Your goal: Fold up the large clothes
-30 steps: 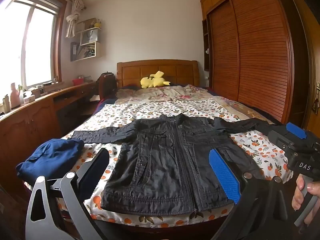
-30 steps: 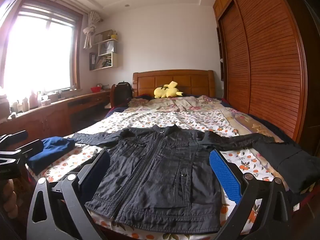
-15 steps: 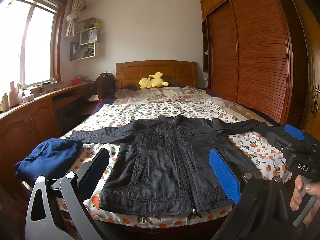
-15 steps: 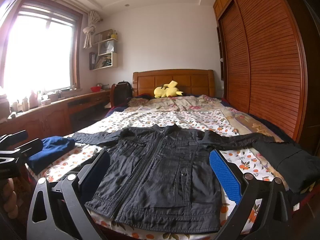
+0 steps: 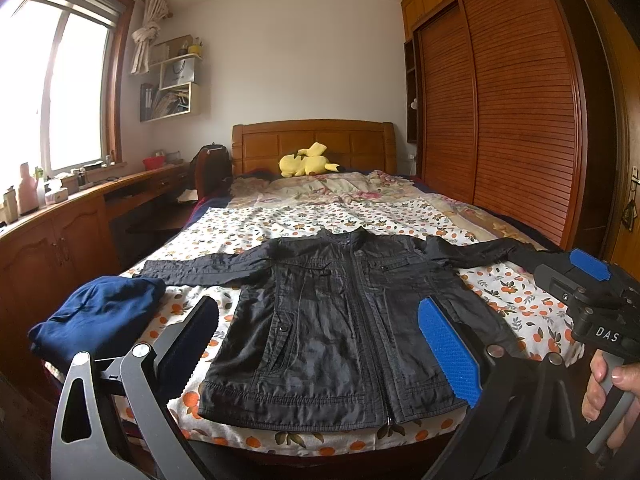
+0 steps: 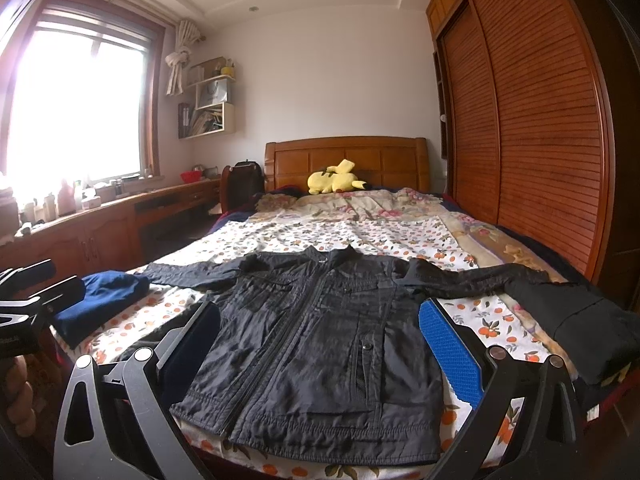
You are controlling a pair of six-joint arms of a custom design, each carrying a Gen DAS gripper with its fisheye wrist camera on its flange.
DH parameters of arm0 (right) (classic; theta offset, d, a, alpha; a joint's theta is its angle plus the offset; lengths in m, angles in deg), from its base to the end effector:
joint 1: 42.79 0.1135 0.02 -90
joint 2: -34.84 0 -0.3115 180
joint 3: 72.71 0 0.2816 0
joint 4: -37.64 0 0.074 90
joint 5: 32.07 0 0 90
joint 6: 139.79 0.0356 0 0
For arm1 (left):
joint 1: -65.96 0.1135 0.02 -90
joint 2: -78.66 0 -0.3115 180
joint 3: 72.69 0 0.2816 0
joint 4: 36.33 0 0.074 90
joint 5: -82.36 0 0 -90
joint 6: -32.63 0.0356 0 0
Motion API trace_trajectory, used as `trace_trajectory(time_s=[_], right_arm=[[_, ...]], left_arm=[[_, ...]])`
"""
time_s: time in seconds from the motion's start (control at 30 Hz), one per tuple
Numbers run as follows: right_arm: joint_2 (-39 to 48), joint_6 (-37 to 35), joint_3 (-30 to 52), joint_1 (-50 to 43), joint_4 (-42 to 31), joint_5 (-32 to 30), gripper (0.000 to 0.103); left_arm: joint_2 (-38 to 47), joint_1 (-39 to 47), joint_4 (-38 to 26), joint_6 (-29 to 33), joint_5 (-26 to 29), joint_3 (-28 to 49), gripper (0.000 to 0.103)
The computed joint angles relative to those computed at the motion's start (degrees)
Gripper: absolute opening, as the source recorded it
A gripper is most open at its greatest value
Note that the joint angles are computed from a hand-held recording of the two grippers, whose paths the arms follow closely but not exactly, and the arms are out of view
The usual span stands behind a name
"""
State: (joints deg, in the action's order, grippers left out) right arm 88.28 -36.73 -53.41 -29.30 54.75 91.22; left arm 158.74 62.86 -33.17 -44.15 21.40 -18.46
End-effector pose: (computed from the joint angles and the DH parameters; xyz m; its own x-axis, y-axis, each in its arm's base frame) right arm 0.1667 0.0199 0.1753 -0.2062 0.1448 -0.9677 0.3715 0.9265 0.0595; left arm 0.3153 -0.0344 0.2570 -0.2619 0.2144 -0.9410 0.5695 0.8215 0.0287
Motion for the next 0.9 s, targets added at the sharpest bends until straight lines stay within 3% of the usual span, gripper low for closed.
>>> trace_trajectory(time_s=[0.9], right_arm=[[0.1, 0.1, 0.0, 0.0, 0.0, 0.0, 0.097]], left_arm=[[-0.8, 1.4, 1.0, 0.7, 1.4, -1.2, 0.101]])
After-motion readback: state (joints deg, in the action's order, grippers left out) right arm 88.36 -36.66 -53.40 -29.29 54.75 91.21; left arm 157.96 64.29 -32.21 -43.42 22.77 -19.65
